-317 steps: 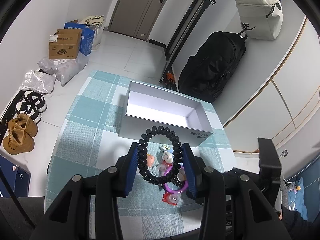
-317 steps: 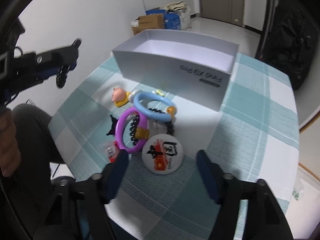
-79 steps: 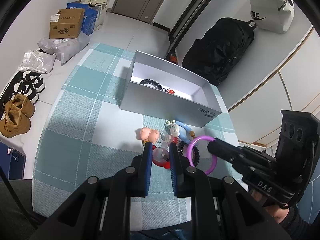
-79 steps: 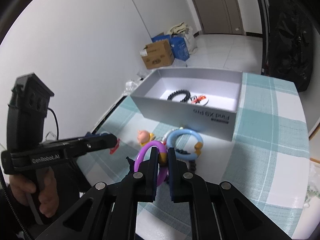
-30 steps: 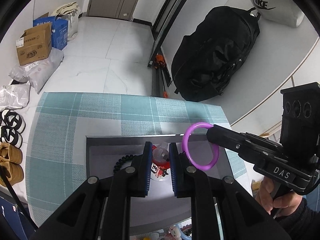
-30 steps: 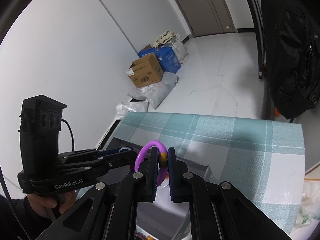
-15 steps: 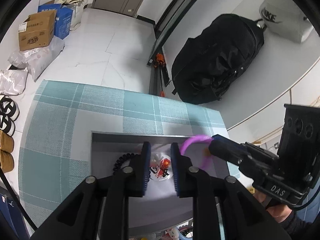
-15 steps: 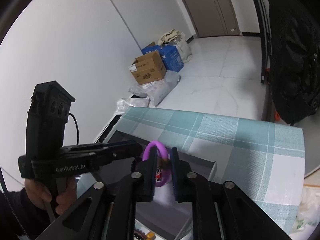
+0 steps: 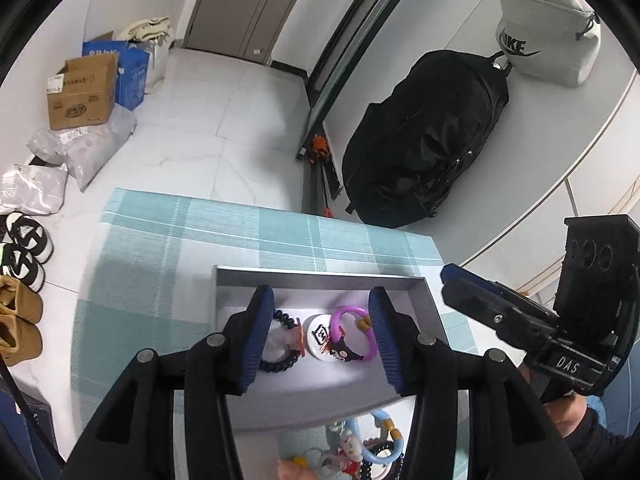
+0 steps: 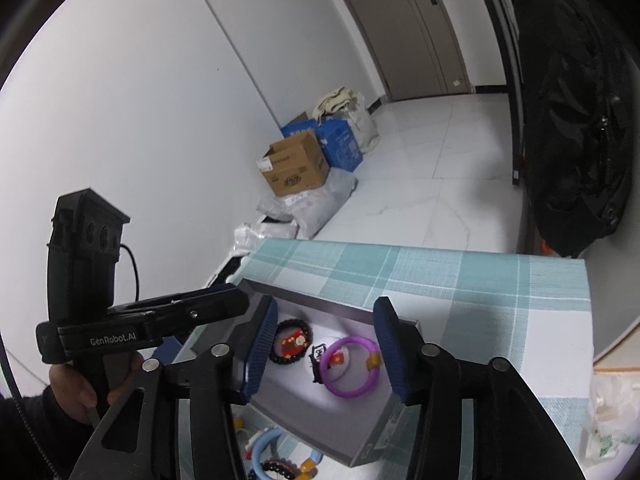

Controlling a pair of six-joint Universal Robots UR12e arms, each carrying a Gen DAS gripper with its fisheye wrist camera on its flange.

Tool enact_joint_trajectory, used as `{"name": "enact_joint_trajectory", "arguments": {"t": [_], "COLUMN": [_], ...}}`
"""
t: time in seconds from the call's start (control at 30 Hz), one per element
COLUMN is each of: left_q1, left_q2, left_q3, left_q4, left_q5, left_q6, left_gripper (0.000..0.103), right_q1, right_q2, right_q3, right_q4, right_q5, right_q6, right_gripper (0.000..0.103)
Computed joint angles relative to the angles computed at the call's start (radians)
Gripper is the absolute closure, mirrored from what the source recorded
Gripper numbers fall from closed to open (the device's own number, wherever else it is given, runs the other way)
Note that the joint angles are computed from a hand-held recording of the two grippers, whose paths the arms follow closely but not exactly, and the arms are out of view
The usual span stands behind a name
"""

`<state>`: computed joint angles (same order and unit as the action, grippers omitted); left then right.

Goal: Organize jewelry
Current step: 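Open the right gripper to release the purple ring in the box, then withdraw both grippers from the box back over the remaining jewelry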

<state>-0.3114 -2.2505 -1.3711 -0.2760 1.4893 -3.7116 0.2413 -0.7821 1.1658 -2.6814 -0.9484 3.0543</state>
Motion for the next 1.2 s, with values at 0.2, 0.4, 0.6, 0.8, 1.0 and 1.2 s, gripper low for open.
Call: {"name": "enact_joint_trajectory", "arguments": {"t": [0.2,0.4,0.6,0.8,1.0,1.2], "left_q1": [-0.012,-0.036,-0.062,-0.080,-0.092,-0.102], "left_q2": [0.026,0.038,0.050,0.066,0.074,0.081], "left_q3": [-0.045,-0.053,-0.067,-0.096,-0.109,-0.120], "left_q4": [0.023,-0.011,-0.035,-0.030,-0.072,-0.122], "left_q5": [0.077,0.129,0.190,0.254,0.320,0.374], "left_q6": [-0.032,0.005,0.021,-0.001,-0.070,-0.110], "left_gripper": [0.058,0.057,0.052,0.041,0.040,0.040], "right_q1": [-0.003,-0.006,-0.005,-0.001,0.002,0.015], "right_q2": [-0.024,-0.053,-0.076,-0.101,-0.120,-0.144], "right_q3": [0.049,0.104,0.144,0.192,0.231,0.276], "right_q4": [-0.073,-0.128,-0.143,-0.162,-0.160,-0.139], "right_q5": [0.011,0.025,0.007,-0.015,-0.039,-0.077], "right_q6": [0.027,0.048,0.032,0.034,0.028,0.010], "right_gripper": [0.045,0.034,0.031,0.024,0.019,0.019]}}
